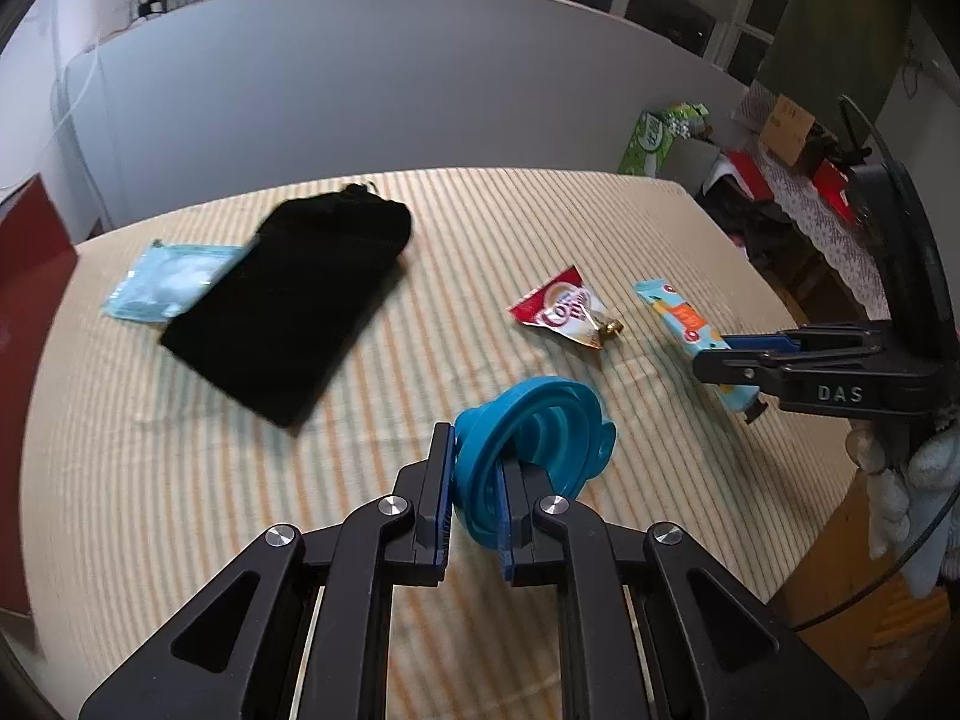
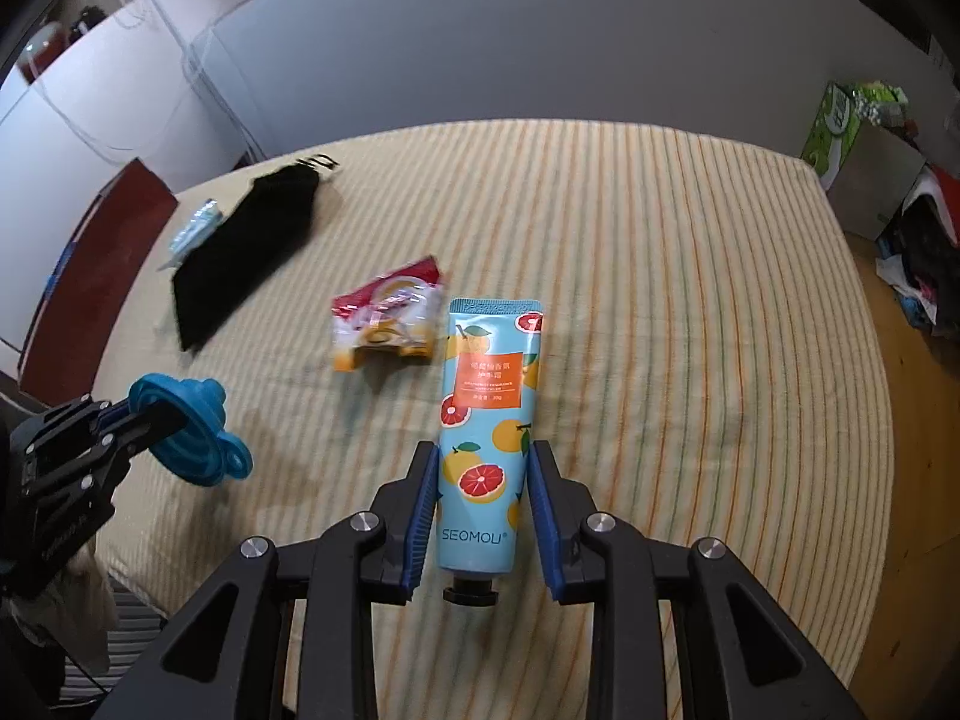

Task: Organize soft objects
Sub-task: 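Carry the funnel and the hand cream tube over the shoebox with both grippers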

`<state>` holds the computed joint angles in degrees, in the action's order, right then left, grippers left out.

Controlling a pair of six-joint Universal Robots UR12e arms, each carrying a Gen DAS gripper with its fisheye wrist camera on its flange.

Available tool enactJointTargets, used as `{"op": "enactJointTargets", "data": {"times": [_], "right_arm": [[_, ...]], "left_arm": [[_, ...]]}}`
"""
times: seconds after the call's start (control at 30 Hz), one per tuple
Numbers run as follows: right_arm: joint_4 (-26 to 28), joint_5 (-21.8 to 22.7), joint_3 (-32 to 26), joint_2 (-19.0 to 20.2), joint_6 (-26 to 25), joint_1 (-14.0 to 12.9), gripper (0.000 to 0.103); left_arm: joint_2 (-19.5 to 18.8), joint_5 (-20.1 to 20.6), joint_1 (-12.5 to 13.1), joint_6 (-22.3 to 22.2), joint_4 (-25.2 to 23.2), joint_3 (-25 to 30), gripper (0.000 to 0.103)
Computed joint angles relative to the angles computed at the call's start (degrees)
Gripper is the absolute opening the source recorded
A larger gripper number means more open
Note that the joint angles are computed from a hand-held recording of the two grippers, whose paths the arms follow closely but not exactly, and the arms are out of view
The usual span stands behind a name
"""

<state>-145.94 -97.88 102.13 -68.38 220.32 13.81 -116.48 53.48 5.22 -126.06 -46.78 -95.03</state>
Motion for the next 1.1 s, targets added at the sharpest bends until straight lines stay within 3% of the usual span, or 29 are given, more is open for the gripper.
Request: {"op": "enactJointTargets", "data": {"times": [0.2, 0.53, 0.87, 1.1], "right_arm": [[-0.3, -1.5, -2.7, 0.3, -2.9, 1.8, 0.027], [-1.4, 0.4, -11.0, 4.2, -9.7, 3.2, 0.027], [-0.3, 4.1, -24.3, 11.7, -18.5, 4.3, 0.027], [4.5, 6.3, -38.3, 19.2, -23.8, 5.4, 0.027]], "left_arm": [[0.3, -1.9, 2.1, -0.8, 0.3, 0.8, 0.010], [-0.9, -4.6, 6.7, -8.1, 4.4, 4.5, 0.010], [-3.5, -3.8, 10.9, -16.6, 11.6, 9.0, 0.010], [-5.7, -1.2, 12.4, -20.3, 14.6, 11.7, 0.010]]}}
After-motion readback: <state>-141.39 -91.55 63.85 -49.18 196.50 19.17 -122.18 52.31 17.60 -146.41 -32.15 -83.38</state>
